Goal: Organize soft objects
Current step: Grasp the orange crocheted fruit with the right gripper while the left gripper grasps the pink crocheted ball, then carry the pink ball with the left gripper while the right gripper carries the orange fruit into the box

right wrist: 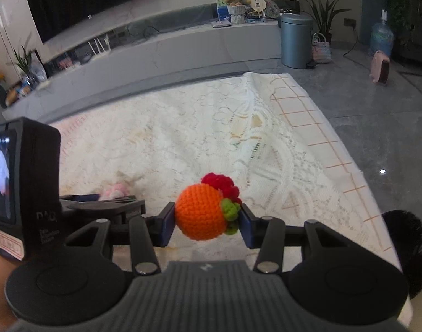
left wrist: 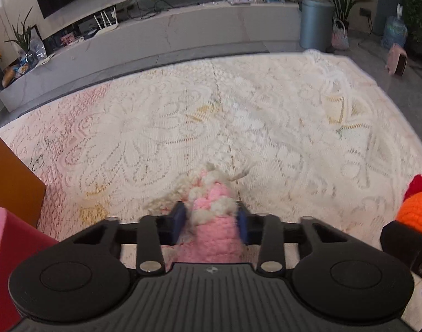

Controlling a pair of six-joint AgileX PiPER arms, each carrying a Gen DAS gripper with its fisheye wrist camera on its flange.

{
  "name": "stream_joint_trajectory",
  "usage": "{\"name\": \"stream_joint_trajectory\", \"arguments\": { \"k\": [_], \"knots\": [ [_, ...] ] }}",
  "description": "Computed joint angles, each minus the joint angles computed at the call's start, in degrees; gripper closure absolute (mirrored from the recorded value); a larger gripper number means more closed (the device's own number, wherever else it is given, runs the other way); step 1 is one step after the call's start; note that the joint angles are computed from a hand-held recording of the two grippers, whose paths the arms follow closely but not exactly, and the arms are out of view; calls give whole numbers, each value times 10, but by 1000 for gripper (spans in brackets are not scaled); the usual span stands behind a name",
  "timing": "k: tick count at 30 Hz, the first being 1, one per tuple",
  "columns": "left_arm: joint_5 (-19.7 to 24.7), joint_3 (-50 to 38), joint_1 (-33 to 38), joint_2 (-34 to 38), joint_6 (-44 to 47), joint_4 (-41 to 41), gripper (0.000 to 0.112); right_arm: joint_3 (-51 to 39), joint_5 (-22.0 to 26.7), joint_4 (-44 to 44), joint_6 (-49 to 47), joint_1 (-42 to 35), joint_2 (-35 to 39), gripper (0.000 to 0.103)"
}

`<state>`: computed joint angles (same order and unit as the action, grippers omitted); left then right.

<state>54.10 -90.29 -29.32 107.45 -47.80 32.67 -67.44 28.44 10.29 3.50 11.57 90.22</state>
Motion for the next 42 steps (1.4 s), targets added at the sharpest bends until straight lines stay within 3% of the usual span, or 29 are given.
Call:
{"name": "stream_joint_trajectory", "arguments": {
  "k": [2,6,11,16,19,21,24,26,30,32,34,37,39,41,42],
  "knots": [
    [-10,7,1,-20,-2,-2,87,9,-4,62,-46,-11,-15,56],
    [-40,26,18,-77,29,-36,88,14,-7,104,-73,-8,-57,56],
    [-95,71,85,-202,134,-138,88,-3,2,195,-108,7,-116,56],
    [-114,114,245,-340,347,-308,88,-119,35,76,14,139,-111,56],
    [-109,141,390,-400,512,-423,88,-216,48,23,62,241,-56,56],
    [-101,163,494,-426,617,-497,88,-284,59,-82,156,320,-6,56],
    [-109,210,616,-447,696,-549,88,-402,111,-191,240,411,97,56],
    [-99,228,685,-438,773,-603,88,-504,176,-194,238,441,182,56],
    [-37,244,784,-389,906,-722,88,-677,284,-181,250,464,325,56],
    [-33,264,804,-380,959,-759,88,-710,305,-180,249,475,360,56],
    [-61,287,797,-381,995,-769,82,-739,331,-181,253,479,386,56],
    [-114,351,820,-429,1101,-829,60,-691,310,-198,267,476,373,54],
    [-186,387,802,-463,1128,-860,24,-665,297,-209,267,477,358,47],
    [-194,390,805,-481,1138,-889,24,-596,251,-228,280,477,319,15],
    [-173,385,815,-490,1133,-890,24,-538,219,-251,304,480,286,7]
  ]
}}
